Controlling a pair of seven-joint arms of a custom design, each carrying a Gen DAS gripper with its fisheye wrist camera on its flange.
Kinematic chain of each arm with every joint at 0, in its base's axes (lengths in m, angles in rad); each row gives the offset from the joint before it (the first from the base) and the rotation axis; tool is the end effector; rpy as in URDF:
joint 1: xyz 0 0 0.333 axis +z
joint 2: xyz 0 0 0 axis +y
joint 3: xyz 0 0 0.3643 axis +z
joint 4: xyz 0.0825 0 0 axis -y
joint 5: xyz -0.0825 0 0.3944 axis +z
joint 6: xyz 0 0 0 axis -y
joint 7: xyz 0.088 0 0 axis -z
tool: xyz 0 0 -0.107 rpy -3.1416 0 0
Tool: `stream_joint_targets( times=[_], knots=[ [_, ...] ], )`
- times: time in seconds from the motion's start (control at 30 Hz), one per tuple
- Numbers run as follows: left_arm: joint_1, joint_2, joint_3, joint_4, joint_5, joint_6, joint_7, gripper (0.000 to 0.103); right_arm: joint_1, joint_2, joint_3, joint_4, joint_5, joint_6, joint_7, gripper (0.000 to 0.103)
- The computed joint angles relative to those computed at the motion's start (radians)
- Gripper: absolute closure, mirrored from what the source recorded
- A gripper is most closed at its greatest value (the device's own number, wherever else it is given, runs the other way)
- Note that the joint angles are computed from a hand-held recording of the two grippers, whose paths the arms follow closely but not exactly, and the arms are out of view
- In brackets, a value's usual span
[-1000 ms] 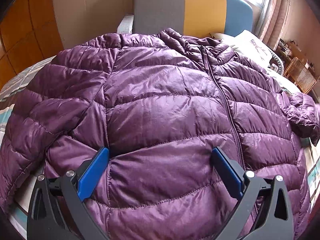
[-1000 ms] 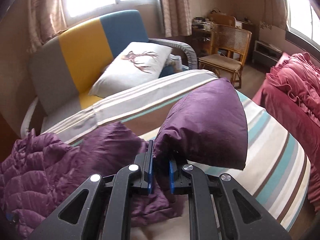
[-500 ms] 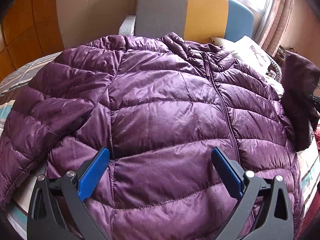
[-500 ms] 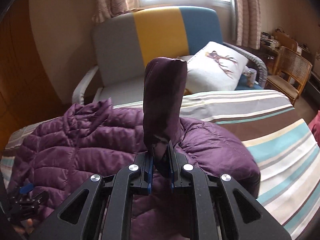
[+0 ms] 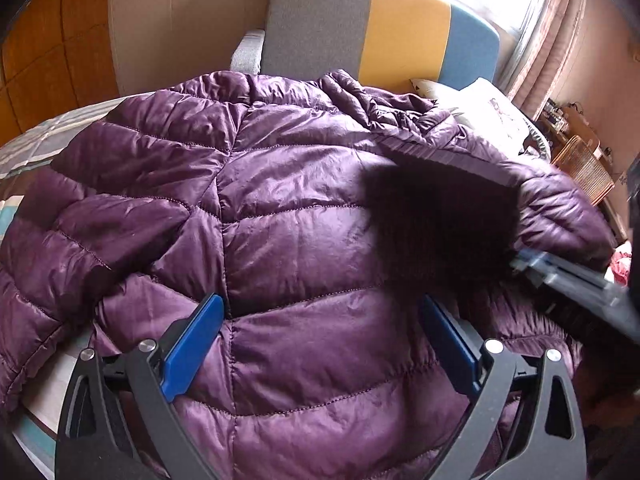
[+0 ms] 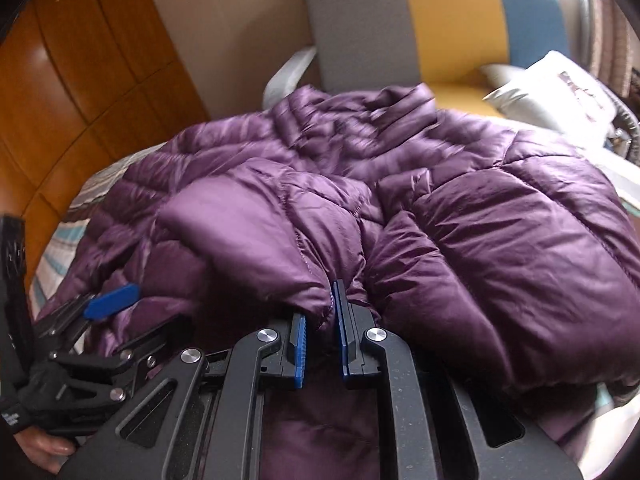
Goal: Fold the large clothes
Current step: 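Fold the held sleeve across the jacket front toward the left gripper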
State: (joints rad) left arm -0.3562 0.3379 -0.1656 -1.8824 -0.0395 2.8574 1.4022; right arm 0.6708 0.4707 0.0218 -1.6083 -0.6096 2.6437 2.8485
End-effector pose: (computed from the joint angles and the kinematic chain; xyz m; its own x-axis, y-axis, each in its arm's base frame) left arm 0.6110 -0.3343 0.4455 -0.3382 -0.9228 0.1847 -0.8006 0.1790 -0.5719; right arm 0.5716 0.4899 0.4532 -0.0487 -0.9689 -0.2426 -0.7876 0.1867 -0.5872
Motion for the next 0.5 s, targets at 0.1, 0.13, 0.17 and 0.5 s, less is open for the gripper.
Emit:
stream_joint_targets(
  times=[0.1, 0.13, 0.17, 0.5],
  knots=[
    [0.031, -0.007, -0.030, -0.006, -0.049, 0.003, 0.037, 0.010, 0.002, 0.018, 0.005, 0.008, 0.014, 0.022, 0.003, 0.080],
    [0.035, -0.009, -0.035, -0.008, -0.060, 0.006, 0.046, 0.011, 0.006, 0.014, 0.001, -0.001, 0.012, 0.033, 0.015, 0.077],
    [0.038, -0.012, -0.039, -0.011, -0.069, 0.007, 0.053, 0.011, 0.012, 0.006, -0.003, -0.012, 0.006, 0.040, 0.025, 0.076],
    [0.058, -0.043, -0.070, -0.031, -0.171, 0.020, 0.127, 0.012, 0.050, -0.033, -0.029, -0.061, -0.082, 0.039, 0.127, 0.053]
  ],
)
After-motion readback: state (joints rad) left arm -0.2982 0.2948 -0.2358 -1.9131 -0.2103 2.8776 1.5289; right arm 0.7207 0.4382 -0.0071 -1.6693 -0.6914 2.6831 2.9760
